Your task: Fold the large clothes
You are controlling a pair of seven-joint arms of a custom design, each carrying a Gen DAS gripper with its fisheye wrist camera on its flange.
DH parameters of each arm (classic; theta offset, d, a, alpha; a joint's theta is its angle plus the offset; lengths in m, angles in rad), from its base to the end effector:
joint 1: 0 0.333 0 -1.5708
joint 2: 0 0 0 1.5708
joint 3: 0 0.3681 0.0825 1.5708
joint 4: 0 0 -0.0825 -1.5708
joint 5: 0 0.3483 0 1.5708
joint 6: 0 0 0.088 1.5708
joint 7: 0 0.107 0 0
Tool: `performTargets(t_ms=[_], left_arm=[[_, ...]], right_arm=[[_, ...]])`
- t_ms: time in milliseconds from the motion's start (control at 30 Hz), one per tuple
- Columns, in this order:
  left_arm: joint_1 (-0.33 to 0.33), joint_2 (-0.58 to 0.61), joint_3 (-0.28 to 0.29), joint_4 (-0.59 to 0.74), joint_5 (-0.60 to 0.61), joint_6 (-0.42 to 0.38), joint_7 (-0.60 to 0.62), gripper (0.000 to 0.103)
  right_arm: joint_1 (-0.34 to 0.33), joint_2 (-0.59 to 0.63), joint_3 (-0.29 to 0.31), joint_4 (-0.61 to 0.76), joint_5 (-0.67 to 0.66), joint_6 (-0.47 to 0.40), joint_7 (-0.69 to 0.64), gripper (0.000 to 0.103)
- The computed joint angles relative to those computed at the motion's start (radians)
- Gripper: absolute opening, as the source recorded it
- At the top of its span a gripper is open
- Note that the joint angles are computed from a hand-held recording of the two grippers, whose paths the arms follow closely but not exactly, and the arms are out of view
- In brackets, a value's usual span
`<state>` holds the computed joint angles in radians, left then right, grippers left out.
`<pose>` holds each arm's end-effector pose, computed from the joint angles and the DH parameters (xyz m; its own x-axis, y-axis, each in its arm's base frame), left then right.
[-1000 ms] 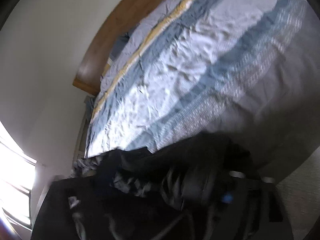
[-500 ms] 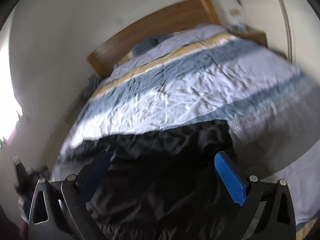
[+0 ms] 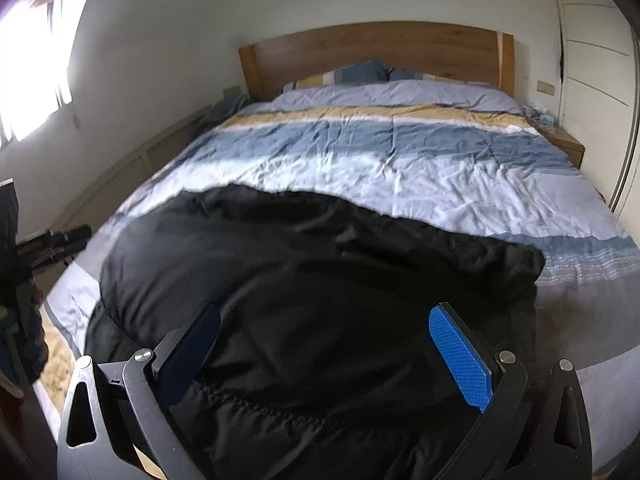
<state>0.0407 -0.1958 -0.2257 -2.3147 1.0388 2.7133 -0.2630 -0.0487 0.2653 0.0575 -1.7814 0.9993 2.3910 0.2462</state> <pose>0.4594 -0.1244 0.5409 0.5665 -0.7544 0.3316 -0.3970 -0.6025 -0.6923 0.6442 0.0089 0.5132 0.6748 -0.7215 -0.1550 -0.5629 -0.3674 -0.7404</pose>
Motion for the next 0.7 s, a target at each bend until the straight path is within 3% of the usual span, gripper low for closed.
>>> performTargets(t_ms=[167,267,400,533,700], left_arm=[[0.070,-0.118,0.050,-0.133,-0.042,0.064,-0.016,0.053],[0.119,-0.220,0.038,-0.196,-0.080,0.008,-0.001,0.053],[0.148,-0.275,-0.008,-0.210,-0.111,-0.009,0.059,0.053],[0.136,-0.199,-0.066,-0.152,-0.124,0.042,0.129,0.053],[0.074,0.025,-0.105,-0.024,-0.097,0.119,0.166,0.053]], right_arm=[[0.002,0.022,0.004,-0.001,-0.017,0.012,0.000,0.103],[-0.006,0.033,0.009,0.010,-0.014,0.002,0.006,0.103],[-0.016,0.026,0.014,0.010,0.014,-0.012,0.003,0.103],[-0.010,0.001,0.014,-0.007,0.034,-0.022,-0.006,0.103],[0.006,-0.022,0.002,-0.033,0.040,-0.039,-0.021,0.103]])
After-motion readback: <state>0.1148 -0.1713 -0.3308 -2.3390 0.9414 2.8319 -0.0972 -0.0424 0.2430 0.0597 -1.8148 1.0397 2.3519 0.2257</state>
